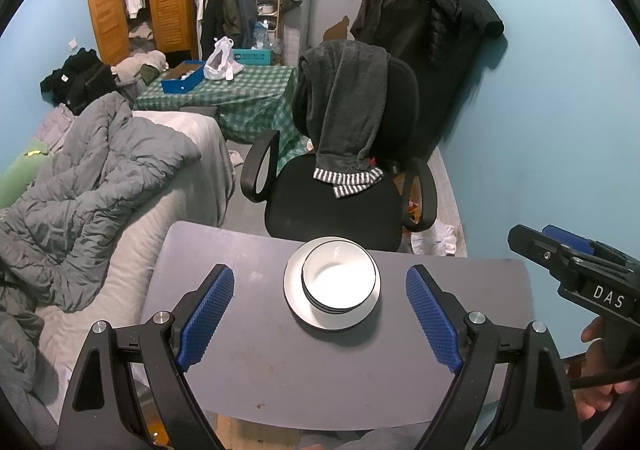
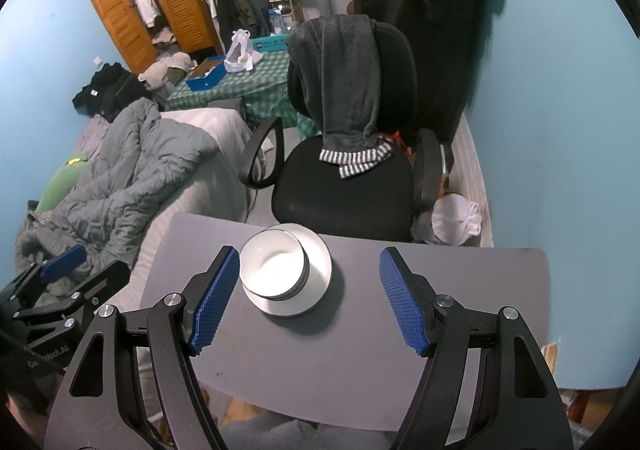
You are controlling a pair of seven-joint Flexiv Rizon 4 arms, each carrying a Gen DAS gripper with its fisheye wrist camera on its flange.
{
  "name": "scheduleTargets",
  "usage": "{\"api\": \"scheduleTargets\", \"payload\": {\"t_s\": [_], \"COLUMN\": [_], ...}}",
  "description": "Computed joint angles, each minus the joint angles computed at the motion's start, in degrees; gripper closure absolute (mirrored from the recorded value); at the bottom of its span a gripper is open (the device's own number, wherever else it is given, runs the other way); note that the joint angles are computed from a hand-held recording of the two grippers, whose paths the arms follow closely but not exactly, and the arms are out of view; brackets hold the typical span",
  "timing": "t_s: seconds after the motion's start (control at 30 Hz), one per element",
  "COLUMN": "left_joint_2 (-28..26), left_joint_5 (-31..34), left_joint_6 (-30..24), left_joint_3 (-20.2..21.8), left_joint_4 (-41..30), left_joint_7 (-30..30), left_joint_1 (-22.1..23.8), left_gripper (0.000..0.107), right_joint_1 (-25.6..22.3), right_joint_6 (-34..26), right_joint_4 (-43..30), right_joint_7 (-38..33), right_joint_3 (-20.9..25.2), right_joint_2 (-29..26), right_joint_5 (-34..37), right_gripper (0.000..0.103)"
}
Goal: Organize plates and bowls
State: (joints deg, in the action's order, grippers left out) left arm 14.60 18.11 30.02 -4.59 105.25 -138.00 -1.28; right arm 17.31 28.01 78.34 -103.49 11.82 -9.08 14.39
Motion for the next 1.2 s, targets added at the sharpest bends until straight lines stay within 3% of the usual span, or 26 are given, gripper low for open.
{"api": "scheduleTargets", "payload": {"t_s": [1.2], "left_joint_2": [-1.2], "left_joint_5": [-0.8], "left_joint_6": [-0.9], "left_joint_3": [0.2], "left_joint_4": [-1.0], "left_joint_7": [-1.0], "left_joint_1": [-0.6], "left_gripper": [0.015], "right_joint_1": [0.3], "right_joint_6": [-0.4], "right_joint_4": [2.0], "right_joint_7": [-0.5], "right_joint_3": [-0.2], "right_joint_2": [1.6], "right_joint_5": [0.8], "right_gripper": [0.031]}}
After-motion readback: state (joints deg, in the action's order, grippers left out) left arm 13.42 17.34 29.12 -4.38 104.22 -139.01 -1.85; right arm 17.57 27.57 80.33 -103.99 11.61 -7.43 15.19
